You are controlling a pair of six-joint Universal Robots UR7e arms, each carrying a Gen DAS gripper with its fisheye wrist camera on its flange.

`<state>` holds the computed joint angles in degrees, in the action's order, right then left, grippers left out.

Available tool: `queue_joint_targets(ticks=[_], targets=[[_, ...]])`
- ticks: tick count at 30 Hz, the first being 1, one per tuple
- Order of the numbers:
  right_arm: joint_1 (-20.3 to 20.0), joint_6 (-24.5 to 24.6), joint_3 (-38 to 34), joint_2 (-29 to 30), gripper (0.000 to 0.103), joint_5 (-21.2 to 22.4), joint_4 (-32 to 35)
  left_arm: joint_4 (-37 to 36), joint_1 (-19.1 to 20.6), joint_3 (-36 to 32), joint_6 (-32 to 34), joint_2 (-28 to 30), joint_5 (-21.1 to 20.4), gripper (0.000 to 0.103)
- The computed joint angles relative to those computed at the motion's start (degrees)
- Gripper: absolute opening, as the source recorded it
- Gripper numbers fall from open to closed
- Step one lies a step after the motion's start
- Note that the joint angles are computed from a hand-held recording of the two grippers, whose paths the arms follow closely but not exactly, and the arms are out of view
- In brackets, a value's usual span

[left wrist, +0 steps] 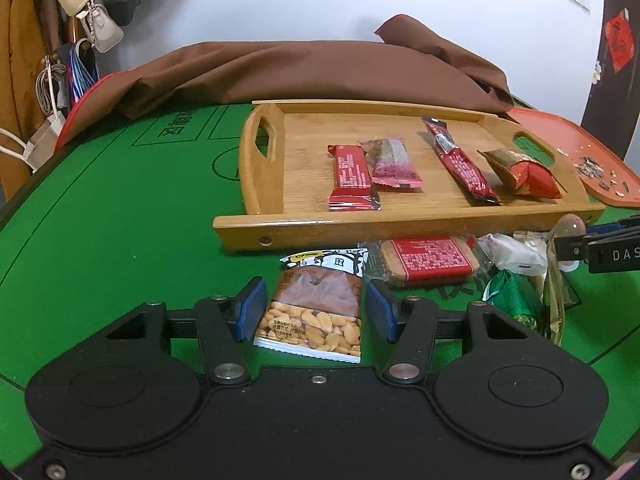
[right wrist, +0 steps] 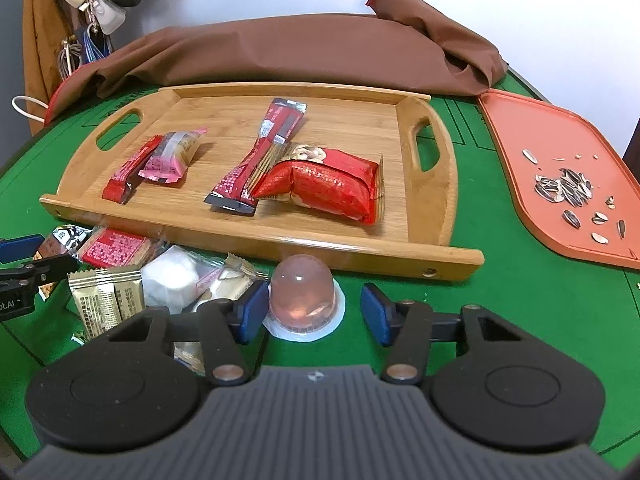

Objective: Organize snacks
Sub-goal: 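Grasp the peanut packet with the left tool while the right tool grasps the jelly cup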

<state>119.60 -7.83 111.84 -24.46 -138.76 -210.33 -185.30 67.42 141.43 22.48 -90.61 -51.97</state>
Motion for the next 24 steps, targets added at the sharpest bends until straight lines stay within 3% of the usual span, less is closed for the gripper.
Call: queue_joint_targets(ticks=[16,18,19,24], targets=[[0.08,-0.42,-1.54,0.87,0.058,-0.36,0.41,-1.59,0.23,-0.35,0.07,1.29,-0.25,0.055],[0.05,-0.52,-1.79,1.10,0.056,-0.49,0.15,-1.47,0.13,-0.32,0.05,1.19,-0.18,0.049],[0.08,-0.52,-1.92,1.16,0.050,-0.60,0.26,-1.24,-0.08,-0.25,-0.05,1.07,0.16,0.044],[0.74,-0.31,-2.09,1.09,0.041,-1.29,1.73,3.25,-0.45,-0.49,-2.16,-0.91,-0.62,0.040]])
